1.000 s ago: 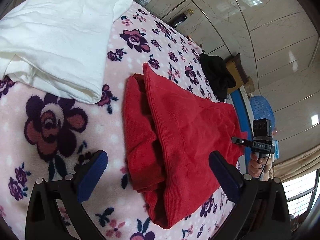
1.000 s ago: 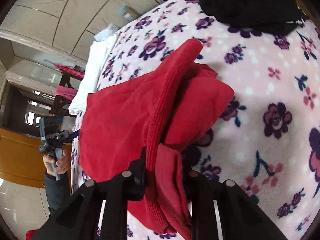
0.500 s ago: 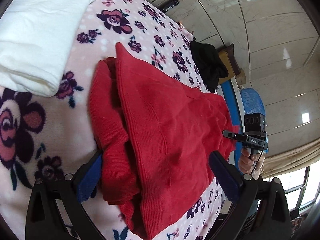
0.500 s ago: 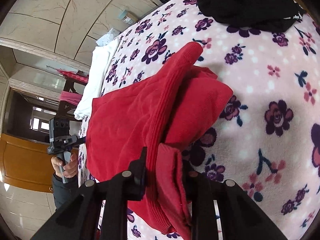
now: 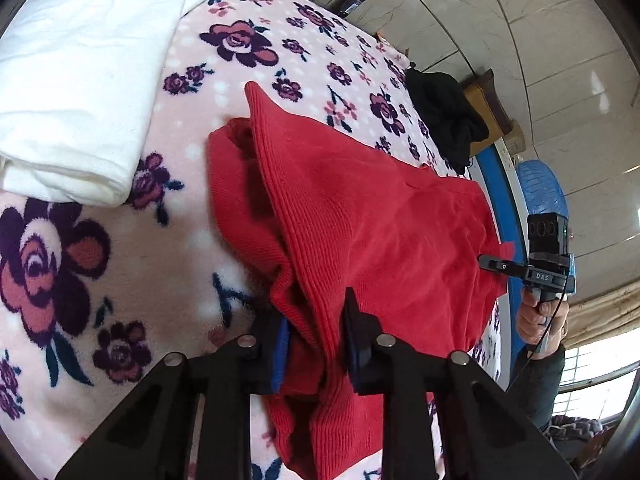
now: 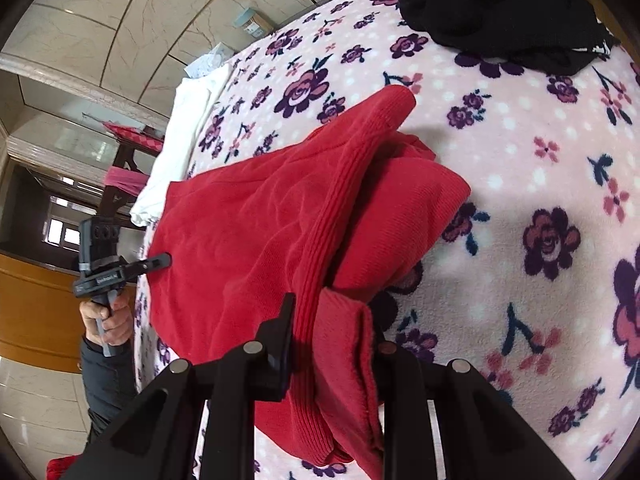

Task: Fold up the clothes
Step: 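Grasp the folded red sweater edge with the right tool while the left tool grasps it too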

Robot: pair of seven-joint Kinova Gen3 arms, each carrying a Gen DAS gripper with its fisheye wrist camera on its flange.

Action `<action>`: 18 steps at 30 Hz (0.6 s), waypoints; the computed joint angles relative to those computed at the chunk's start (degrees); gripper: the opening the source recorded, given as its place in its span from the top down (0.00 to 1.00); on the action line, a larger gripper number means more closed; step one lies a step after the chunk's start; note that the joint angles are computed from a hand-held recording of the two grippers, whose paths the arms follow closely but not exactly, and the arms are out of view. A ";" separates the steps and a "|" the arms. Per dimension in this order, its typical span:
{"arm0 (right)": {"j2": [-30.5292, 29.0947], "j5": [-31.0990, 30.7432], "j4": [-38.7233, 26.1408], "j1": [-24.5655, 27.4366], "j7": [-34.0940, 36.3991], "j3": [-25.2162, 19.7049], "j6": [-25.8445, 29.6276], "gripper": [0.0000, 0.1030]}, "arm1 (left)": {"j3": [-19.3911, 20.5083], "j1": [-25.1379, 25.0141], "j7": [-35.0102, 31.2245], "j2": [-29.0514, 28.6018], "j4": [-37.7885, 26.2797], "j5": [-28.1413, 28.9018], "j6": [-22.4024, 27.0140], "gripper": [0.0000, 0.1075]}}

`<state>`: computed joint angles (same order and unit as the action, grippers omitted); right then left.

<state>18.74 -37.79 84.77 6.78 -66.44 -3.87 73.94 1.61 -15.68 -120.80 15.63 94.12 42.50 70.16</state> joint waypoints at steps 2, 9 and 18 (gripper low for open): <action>-0.02 0.90 -0.25 -0.50 -0.35 0.05 -0.13 0.78 | 0.00 -0.11 -0.42 -0.05 0.29 0.21 -0.17 0.78; -1.16 0.60 0.22 -0.25 -0.01 0.07 -0.65 0.79 | -0.04 -2.19 -2.47 0.28 0.45 4.02 2.02 0.80; -1.61 -0.74 -1.99 -0.15 -1.99 0.38 1.46 0.80 | -0.52 -2.99 -3.20 -0.69 -0.36 7.62 4.20 0.81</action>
<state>17.13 -38.53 82.78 6.63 -68.43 -3.49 75.40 1.09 -18.68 -123.99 14.93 93.76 50.12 74.36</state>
